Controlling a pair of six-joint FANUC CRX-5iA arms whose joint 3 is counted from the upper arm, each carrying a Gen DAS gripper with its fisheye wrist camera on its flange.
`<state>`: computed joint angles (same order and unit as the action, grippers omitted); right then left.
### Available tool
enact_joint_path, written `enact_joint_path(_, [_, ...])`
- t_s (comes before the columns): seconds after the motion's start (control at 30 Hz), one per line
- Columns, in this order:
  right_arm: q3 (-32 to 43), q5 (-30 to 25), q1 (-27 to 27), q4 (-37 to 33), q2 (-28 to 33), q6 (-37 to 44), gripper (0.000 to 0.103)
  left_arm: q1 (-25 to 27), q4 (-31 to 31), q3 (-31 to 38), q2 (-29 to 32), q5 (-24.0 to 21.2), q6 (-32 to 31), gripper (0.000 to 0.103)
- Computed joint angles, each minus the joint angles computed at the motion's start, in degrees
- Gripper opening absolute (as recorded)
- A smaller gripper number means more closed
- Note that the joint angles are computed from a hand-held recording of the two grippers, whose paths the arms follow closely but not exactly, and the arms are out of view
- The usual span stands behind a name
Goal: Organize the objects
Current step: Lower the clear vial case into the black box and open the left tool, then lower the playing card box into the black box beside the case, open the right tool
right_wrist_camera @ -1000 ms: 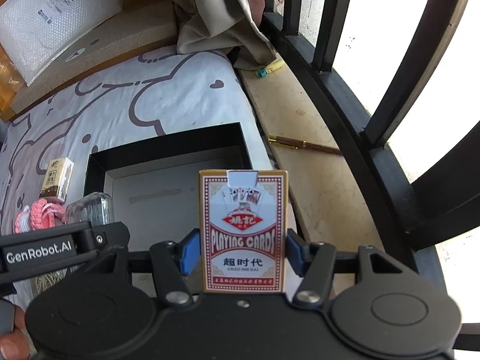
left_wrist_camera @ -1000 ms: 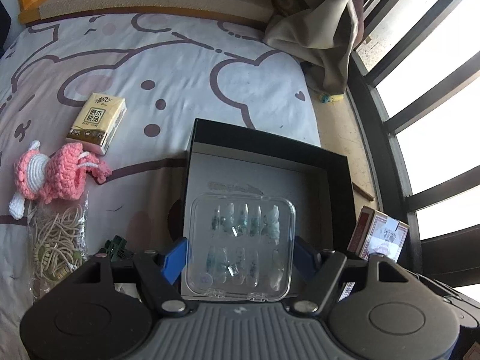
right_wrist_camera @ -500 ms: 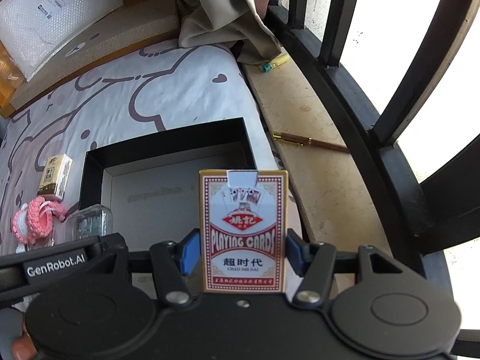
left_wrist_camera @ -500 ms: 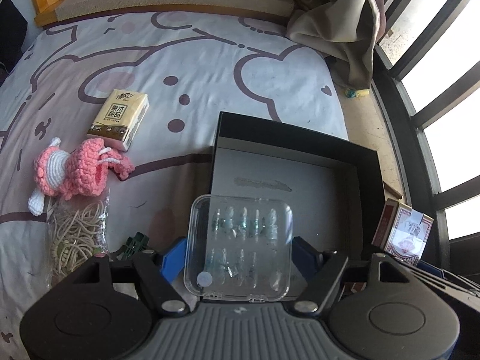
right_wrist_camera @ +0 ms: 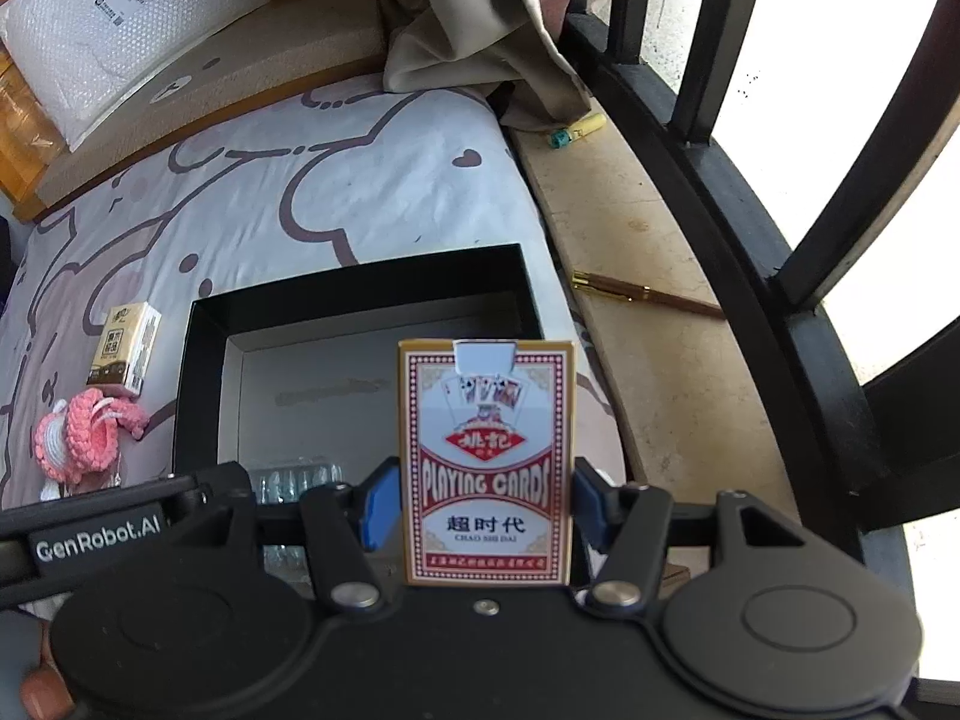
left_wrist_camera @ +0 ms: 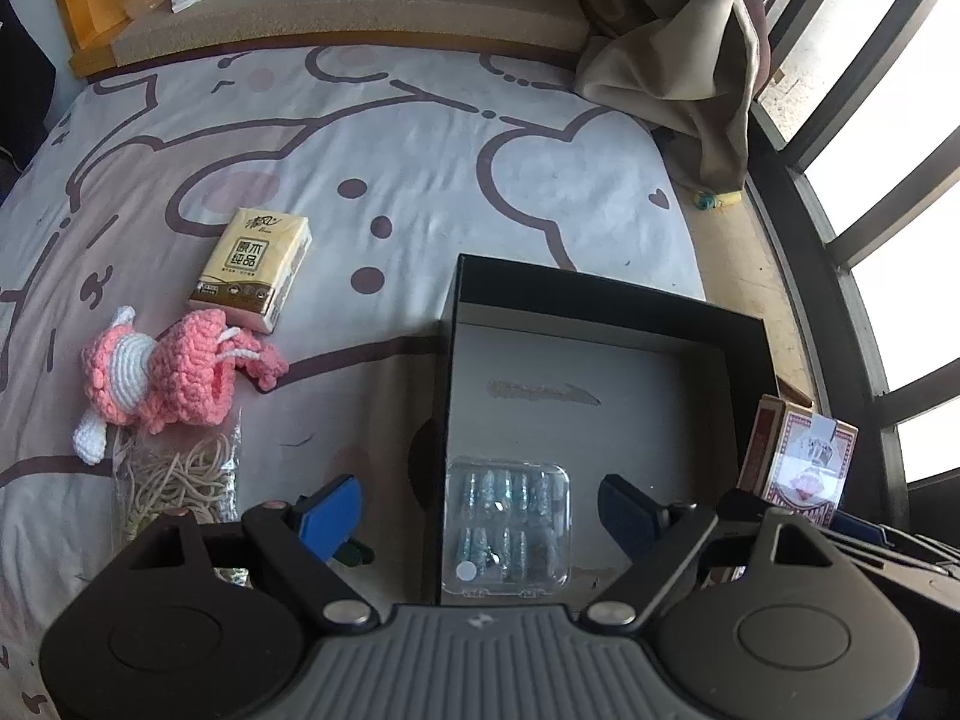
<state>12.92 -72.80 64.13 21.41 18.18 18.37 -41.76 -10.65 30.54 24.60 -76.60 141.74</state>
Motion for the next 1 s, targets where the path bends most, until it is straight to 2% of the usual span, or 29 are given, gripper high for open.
enact_joint_path(0.63, [8.58, -2.48, -1.51, -8.08, 7.9, 11.41, 0.06, 1.88, -1.59, -2.17, -1.28, -0.34, -1.34, 0.086])
enact_joint_path(0.87, [9.65, -2.41, -1.98, -10.38, 9.2, 12.34, 0.06, 1.96, -1.27, -2.05, -0.89, -0.57, -2.51, 0.086])
enact_joint_path(0.9, [9.34, -1.99, -2.01, -10.56, 9.08, 12.04, 0.063, 1.94, -1.28, -1.97, -0.79, -0.67, -2.58, 0.086])
enact_joint_path(0.93, [9.29, -1.98, -1.99, -10.61, 9.06, 12.0, 0.072, 1.92, -1.31, -1.92, -0.73, -0.74, -2.64, 0.086])
enact_joint_path(1.0, [8.96, -1.93, -1.72, -9.67, 8.88, 11.63, 0.077, 1.89, -1.3, -1.86, -0.64, -0.76, -2.61, 0.086])
